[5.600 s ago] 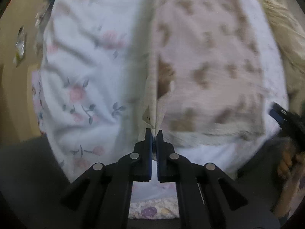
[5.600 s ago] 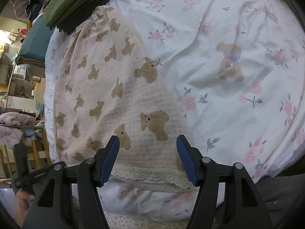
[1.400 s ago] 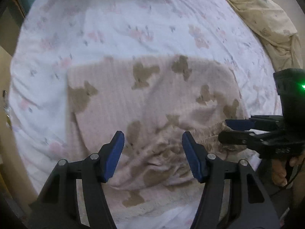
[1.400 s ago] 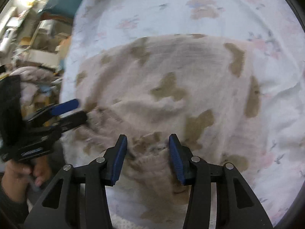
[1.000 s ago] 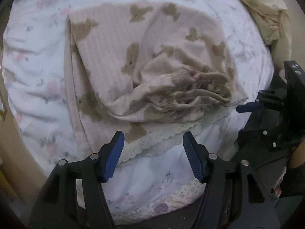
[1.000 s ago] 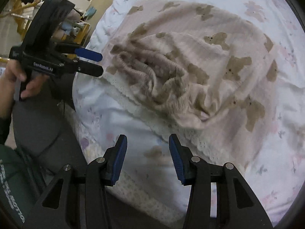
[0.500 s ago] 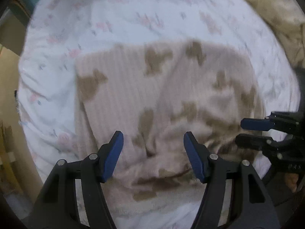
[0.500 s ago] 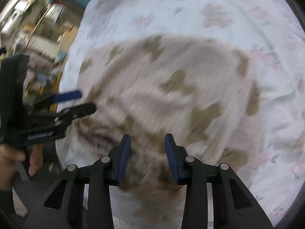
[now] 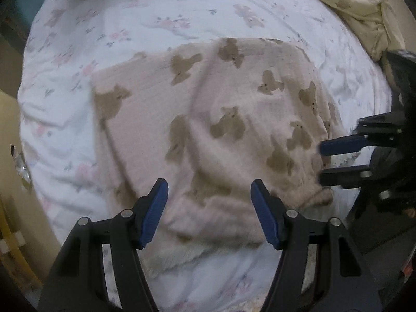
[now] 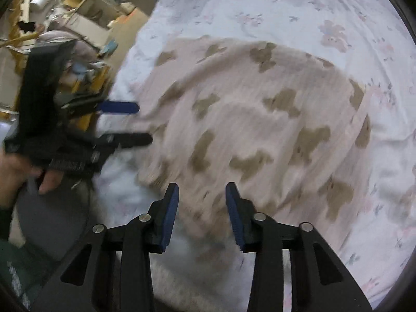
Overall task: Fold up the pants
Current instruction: 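Pat the folded pants flat with both open grippers, then grasp one end of the folded pants with the left gripper while the right gripper grasps the other end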
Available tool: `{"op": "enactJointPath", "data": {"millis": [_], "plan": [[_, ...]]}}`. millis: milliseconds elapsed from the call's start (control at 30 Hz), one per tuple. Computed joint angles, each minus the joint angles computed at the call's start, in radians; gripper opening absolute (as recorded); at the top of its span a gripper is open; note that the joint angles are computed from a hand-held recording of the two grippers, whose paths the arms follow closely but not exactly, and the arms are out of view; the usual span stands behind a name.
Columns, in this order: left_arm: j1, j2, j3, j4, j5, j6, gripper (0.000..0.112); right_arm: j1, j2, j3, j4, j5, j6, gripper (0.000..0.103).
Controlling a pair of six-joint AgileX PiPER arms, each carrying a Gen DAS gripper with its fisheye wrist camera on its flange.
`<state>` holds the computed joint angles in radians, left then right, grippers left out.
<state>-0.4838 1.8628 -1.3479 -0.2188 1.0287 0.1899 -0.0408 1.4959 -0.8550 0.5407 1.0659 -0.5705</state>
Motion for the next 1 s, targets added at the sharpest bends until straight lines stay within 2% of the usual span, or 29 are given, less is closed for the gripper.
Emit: {"op": "enactJointPath", "data": {"millis": [33,67,133,167,267,367,433,467,567,600,633,733,800,867,900,933,1000], "plan": [[-0.022,0.027,-0.02,0.027,0.006,-0.012,0.062,0.046,0.023,0.0,-0.046,-0.036,0.036,0.026],[-0.037,0.045,-0.024,0.05,0.021,-0.013,0.062,0.082,0.041,-0.001,-0.078,-0.053,0.065,0.023],[-0.072,0.096,-0.028,0.093,0.082,-0.011,0.063,0.143,0.097,0.001,-0.152,-0.04,0.111,0.022],[-0.083,0.098,-0.005,0.107,0.088,-0.009,0.063,0.15,0.113,0.01,-0.167,-0.029,0.117,0.019],[-0.1,0.051,0.033,0.149,0.054,-0.002,0.066,0.111,0.075,0.015,-0.162,0.004,0.118,0.019],[-0.033,0.002,0.028,0.11,0.051,-0.005,0.068,0.002,0.003,-0.012,-0.127,0.025,0.102,0.025],[0.026,-0.01,0.0,0.073,0.042,-0.022,0.068,-0.087,-0.021,-0.033,-0.122,-0.012,0.13,0.026],[0.041,-0.009,-0.012,0.087,0.021,-0.06,0.068,-0.151,-0.02,-0.052,-0.126,-0.057,0.178,0.026],[0.105,0.041,-0.082,0.149,-0.037,-0.226,0.069,-0.311,0.039,-0.093,-0.034,-0.073,0.211,0.031],[0.119,0.062,-0.104,0.155,-0.045,-0.262,0.069,-0.372,0.073,-0.111,0.02,-0.066,0.204,0.036],[0.14,0.087,-0.13,0.16,-0.053,-0.293,0.069,-0.393,0.102,-0.128,0.046,-0.074,0.221,0.04],[0.18,0.165,-0.209,0.094,-0.038,-0.307,0.066,-0.415,0.186,-0.18,0.053,-0.084,0.28,0.04],[0.185,0.196,-0.218,0.038,-0.047,-0.282,0.053,-0.383,0.256,-0.215,0.043,-0.083,0.307,0.04],[0.165,0.231,-0.245,0.005,-0.038,-0.263,0.015,-0.342,0.295,-0.224,0.011,-0.09,0.296,0.035],[0.155,0.245,-0.257,-0.001,-0.026,-0.241,0.005,-0.303,0.289,-0.214,-0.002,-0.115,0.306,0.016],[0.138,0.239,-0.251,0.023,-0.032,-0.237,0.003,-0.274,0.276,-0.216,-0.033,-0.127,0.3,0.003],[0.111,0.225,-0.247,0.118,-0.054,-0.267,0.002,-0.216,0.241,-0.207,-0.088,-0.187,0.328,0.002]]}}
